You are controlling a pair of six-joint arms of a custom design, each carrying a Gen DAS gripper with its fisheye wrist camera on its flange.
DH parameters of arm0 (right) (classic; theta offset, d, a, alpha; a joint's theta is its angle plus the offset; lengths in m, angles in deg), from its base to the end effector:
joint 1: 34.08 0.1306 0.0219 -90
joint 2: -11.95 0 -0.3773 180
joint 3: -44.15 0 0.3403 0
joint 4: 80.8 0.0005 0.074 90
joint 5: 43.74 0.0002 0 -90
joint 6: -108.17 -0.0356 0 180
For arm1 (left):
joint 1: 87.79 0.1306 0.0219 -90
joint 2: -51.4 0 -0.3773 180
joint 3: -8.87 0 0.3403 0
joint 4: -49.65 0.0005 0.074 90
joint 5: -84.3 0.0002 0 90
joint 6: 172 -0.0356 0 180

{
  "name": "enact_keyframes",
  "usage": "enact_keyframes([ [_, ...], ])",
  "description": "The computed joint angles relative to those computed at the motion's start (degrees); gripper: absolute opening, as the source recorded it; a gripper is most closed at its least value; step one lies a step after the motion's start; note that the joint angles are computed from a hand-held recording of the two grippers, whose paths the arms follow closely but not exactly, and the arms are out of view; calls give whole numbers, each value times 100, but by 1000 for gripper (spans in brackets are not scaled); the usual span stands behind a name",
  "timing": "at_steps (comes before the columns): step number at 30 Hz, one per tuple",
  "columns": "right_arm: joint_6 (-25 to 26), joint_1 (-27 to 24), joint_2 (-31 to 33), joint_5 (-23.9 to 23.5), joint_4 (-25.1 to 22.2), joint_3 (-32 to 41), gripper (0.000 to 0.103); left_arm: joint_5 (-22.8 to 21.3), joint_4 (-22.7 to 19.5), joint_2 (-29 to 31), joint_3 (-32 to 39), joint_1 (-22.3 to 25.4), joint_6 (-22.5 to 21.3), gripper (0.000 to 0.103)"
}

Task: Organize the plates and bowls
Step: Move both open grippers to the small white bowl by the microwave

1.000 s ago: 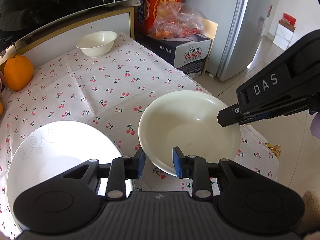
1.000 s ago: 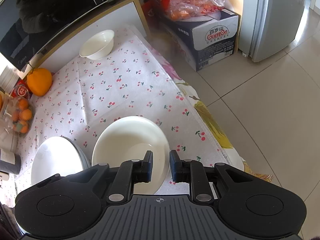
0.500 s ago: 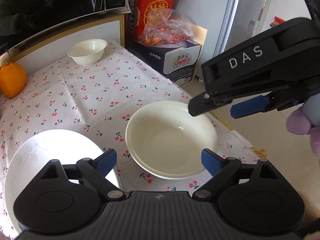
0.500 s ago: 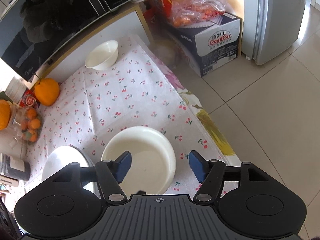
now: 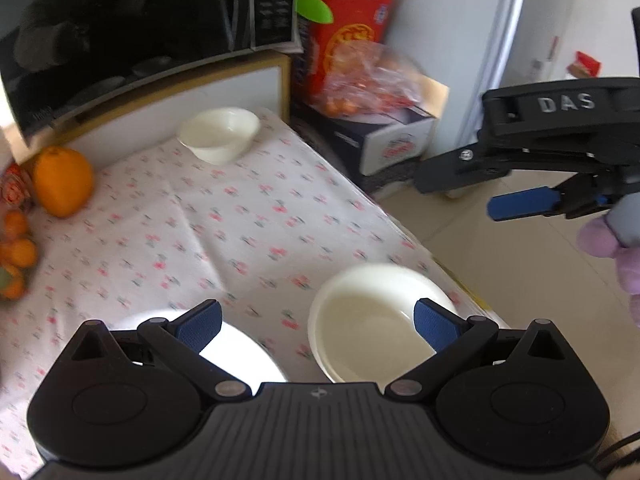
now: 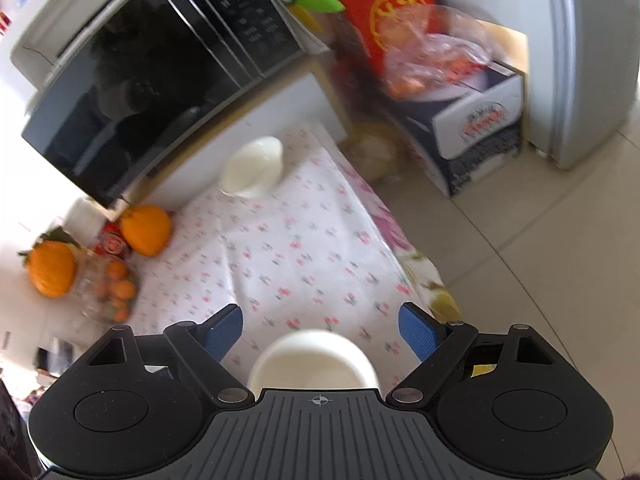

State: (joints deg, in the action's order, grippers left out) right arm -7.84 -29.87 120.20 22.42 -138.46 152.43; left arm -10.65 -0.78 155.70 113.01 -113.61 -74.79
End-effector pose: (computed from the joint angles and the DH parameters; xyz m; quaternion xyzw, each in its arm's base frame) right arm 0.5348 0.0533 0.3990 0.1212 0.9336 0.2626 0.2116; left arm 0.4735 -0.2262 0.4106 0.1377 0.9305 -0.0568 0.3345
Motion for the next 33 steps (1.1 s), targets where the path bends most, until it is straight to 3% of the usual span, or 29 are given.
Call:
enact_keyframes([
  [14, -150, -8, 1495, -931, -194, 2063, 89, -828, -969, 1037, 1984, 368, 236, 102],
  [20, -556, -17, 2353, -1555, -228, 3055, 89, -796, -1463, 1745, 3057, 625, 500, 102],
  [26, -606, 26, 3350, -2089, -430, 4253, 89, -799, -1948, 2580, 4231, 840, 669, 102],
  [30, -1093, 6, 3770, -2450, 4, 4445, 89, -705, -2014, 3004, 4714, 968, 826, 102],
  [33, -1819, -37, 3844, -2826, 960, 4020, 89, -661, -2258, 3464, 5358, 1059, 952, 100],
])
